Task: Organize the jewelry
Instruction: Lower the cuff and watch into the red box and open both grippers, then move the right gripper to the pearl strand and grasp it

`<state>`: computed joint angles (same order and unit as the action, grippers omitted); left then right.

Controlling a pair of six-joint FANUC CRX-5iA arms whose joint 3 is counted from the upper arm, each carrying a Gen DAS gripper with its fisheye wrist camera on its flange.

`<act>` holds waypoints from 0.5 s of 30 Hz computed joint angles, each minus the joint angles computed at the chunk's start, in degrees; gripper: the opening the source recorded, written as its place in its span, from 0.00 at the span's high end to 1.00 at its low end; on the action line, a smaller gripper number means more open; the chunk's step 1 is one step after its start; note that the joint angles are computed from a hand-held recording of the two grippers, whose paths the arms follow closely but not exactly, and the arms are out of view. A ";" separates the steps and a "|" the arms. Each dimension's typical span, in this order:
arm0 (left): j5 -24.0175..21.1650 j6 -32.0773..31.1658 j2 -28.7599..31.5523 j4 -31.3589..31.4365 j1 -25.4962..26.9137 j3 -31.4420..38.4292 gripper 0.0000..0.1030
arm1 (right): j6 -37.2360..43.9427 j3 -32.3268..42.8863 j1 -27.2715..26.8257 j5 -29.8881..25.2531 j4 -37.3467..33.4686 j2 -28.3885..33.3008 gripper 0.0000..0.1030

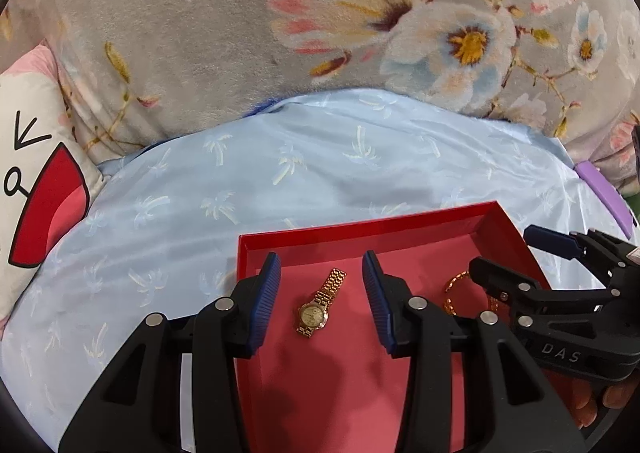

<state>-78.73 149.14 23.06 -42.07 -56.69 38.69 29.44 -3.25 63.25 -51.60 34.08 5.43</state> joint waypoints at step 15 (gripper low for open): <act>-10.04 9.91 -7.37 -6.59 -15.17 -6.65 0.44 | -11.70 -20.47 16.24 -7.37 7.42 -20.98 0.27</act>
